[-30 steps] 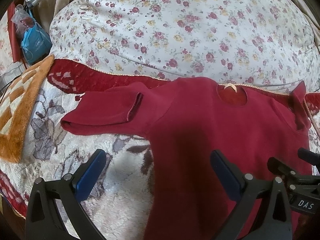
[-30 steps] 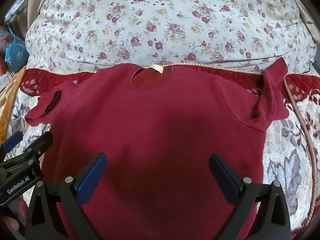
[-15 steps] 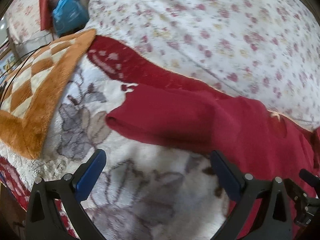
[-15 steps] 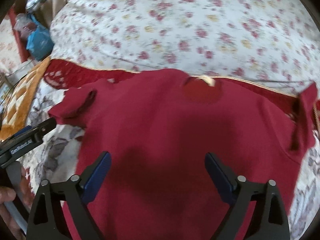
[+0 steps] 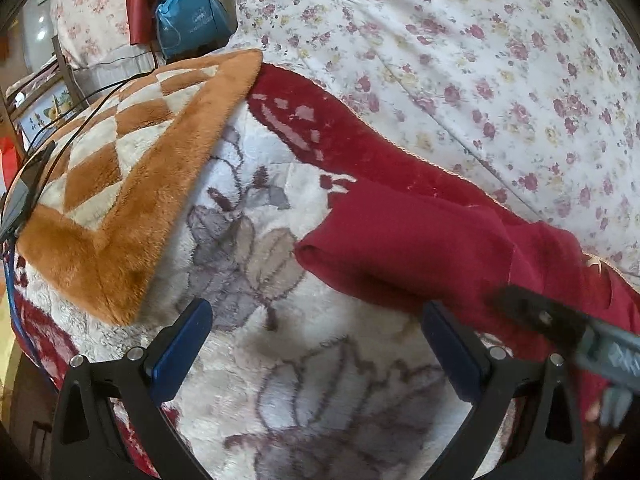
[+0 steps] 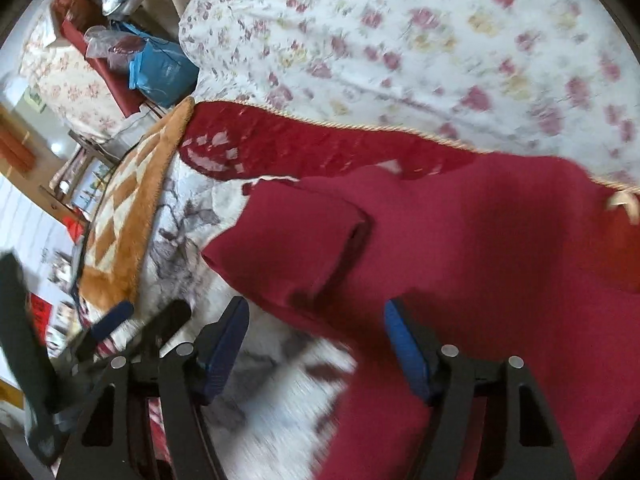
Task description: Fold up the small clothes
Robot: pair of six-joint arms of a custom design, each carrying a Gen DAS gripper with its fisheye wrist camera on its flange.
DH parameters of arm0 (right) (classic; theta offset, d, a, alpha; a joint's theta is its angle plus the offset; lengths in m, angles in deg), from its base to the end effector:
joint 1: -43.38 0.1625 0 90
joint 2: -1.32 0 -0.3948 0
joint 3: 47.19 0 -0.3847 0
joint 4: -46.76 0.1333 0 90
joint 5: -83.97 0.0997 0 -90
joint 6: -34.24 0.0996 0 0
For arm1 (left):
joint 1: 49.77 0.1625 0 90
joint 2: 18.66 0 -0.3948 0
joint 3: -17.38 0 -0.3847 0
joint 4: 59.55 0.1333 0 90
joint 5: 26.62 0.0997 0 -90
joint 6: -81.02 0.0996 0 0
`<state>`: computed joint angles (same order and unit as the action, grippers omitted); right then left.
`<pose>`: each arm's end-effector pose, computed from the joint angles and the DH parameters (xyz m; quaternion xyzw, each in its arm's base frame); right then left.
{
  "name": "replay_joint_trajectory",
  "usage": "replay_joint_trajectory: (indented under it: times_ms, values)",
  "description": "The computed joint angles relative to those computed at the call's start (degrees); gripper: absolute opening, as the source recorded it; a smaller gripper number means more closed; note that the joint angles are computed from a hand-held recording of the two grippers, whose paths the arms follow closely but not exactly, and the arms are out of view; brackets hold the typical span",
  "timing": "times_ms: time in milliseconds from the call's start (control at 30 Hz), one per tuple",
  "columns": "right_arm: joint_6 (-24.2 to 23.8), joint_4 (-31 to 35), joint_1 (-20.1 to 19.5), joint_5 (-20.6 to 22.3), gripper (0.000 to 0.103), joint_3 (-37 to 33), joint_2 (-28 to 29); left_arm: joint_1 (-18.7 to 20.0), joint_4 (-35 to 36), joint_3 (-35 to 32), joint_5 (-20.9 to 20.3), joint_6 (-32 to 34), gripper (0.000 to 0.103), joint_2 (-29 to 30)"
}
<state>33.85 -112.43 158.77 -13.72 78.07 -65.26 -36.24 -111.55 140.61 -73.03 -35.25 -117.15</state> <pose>0.3112 -0.3758 0.1173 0.2157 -0.9699 0.1037 0.0454 -0.2178 -0.2602 0.2703 -0.0881 0.8112 -0.3687 0.4452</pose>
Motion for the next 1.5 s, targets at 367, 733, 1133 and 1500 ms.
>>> replay_joint_trajectory:
  times_ms: [367, 733, 1133, 1500]
  values:
    - [3.57, -3.31, -1.3, 0.69, 0.006, -3.86, 6.5, 2.09, -2.91, 0.79, -0.08, 1.58, 0.103, -1.37]
    - [-4.13, -0.36, 0.94, -1.42, 0.006, 0.59, -16.67, 0.66, -3.16, 0.59, 0.32, -0.76, 0.103, -1.47]
    - [-7.06, 10.05, -12.68, -13.74, 0.006, 6.02, -38.56, 0.89, -15.88, 1.54, 0.32, 10.75, 0.103, 6.28]
    - [-5.97, 6.17, -14.23, -24.82, 0.058, 9.08, -37.68, 3.02, -21.07, 1.4, -0.73, 16.51, 0.103, 11.61]
